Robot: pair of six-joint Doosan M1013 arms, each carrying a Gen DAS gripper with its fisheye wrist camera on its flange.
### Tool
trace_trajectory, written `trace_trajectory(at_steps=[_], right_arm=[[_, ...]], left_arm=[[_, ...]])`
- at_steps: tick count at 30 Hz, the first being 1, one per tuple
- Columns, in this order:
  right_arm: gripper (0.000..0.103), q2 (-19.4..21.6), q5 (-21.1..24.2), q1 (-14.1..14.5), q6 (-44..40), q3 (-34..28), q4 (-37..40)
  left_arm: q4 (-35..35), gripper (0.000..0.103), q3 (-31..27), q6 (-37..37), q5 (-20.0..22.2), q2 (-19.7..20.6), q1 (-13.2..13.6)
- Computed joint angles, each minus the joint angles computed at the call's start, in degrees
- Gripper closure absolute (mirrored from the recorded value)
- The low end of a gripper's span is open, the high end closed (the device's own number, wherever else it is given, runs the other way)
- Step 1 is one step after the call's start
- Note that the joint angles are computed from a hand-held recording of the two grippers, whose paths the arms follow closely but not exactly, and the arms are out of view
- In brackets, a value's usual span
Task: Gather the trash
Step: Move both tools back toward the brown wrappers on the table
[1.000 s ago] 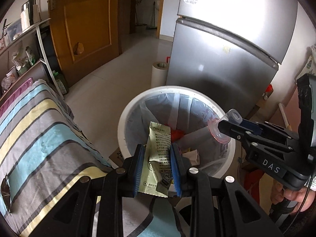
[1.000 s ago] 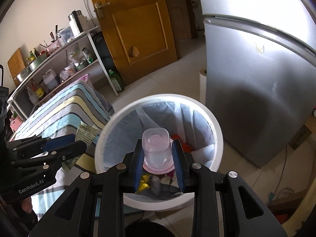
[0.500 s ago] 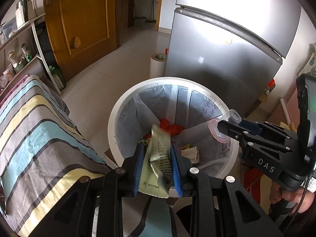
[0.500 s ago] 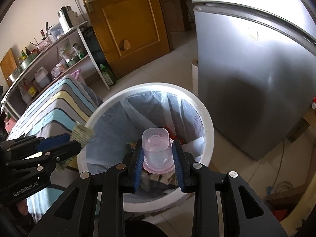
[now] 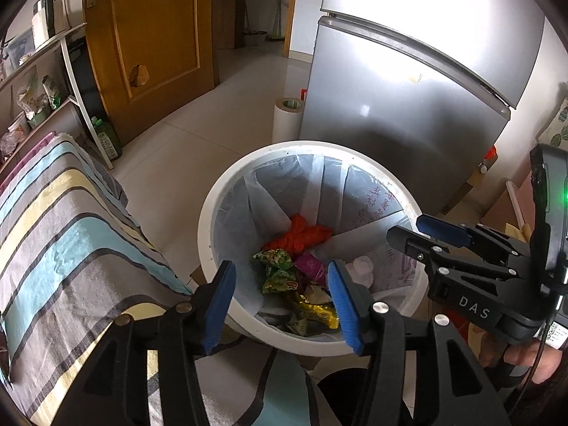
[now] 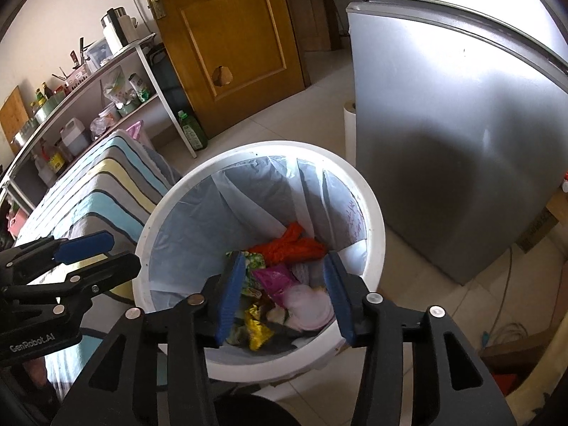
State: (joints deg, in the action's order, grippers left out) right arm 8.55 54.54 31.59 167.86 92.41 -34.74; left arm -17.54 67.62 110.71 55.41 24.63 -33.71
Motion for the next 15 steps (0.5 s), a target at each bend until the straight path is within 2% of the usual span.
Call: trace_trajectory(at_steps=[15], right_arm=[[0.054,-0.21,1.73,1.24,2.28,-0.54,-2.83]], left_arm=[[0.11,0.041,1.90,-0.57,-2.87,-2.07,0.29]])
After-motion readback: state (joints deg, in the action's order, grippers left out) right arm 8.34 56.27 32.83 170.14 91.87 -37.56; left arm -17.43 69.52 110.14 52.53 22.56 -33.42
